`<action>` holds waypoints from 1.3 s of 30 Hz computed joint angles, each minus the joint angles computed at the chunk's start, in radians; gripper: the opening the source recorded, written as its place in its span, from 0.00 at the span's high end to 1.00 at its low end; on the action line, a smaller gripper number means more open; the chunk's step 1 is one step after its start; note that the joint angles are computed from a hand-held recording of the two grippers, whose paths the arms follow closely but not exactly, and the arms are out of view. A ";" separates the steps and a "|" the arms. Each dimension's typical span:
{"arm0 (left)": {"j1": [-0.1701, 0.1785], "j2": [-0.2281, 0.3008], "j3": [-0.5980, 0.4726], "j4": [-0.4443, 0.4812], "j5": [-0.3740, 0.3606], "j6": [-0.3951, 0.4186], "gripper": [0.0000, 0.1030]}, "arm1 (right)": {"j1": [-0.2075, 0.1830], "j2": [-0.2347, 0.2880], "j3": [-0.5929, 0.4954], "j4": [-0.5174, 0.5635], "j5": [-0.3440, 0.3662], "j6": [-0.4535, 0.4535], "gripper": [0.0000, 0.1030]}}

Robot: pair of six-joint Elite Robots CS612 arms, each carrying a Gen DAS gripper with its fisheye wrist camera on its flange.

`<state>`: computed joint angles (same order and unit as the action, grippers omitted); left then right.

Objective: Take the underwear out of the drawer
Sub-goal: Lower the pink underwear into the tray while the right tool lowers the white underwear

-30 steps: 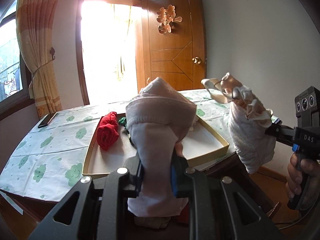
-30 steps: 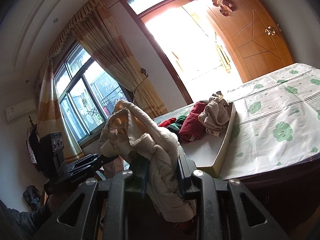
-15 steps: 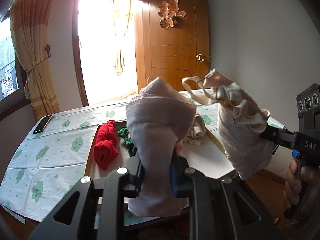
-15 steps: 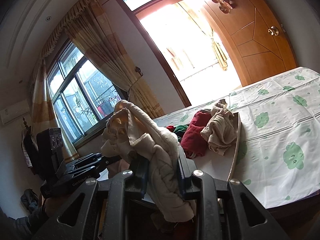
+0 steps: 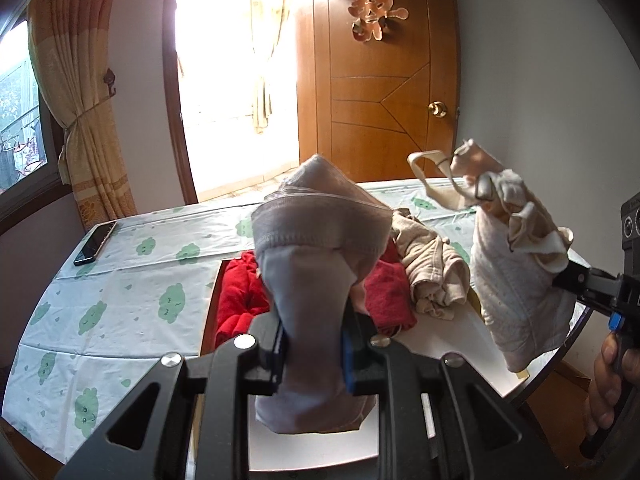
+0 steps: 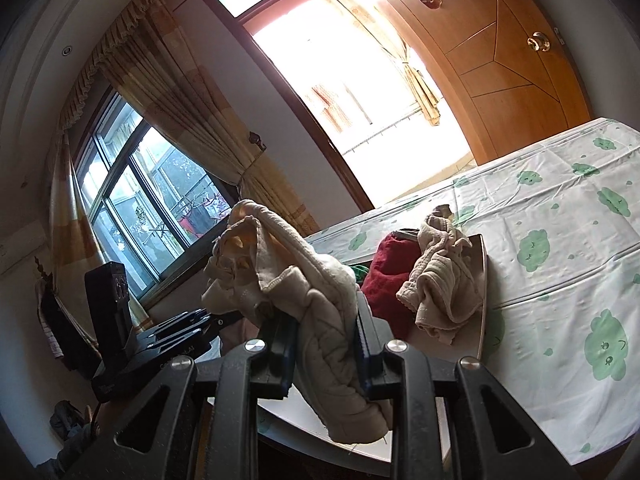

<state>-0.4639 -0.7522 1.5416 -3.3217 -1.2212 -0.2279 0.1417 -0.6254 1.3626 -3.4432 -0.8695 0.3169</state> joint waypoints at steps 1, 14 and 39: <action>0.002 0.003 -0.008 0.011 -0.002 -0.001 0.81 | 0.002 0.003 -0.009 0.015 -0.002 0.000 0.74; 0.038 0.041 -0.121 0.162 -0.034 -0.044 0.81 | 0.025 0.039 -0.135 0.159 -0.046 0.033 0.73; 0.089 0.135 -0.281 0.319 -0.142 -0.189 0.81 | 0.057 0.117 -0.316 0.396 -0.200 0.073 0.70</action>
<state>-0.3753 -0.6168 1.2606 -3.0024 -1.3632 -0.4173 0.1987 -0.5079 1.0464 -3.0468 -1.0694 0.3901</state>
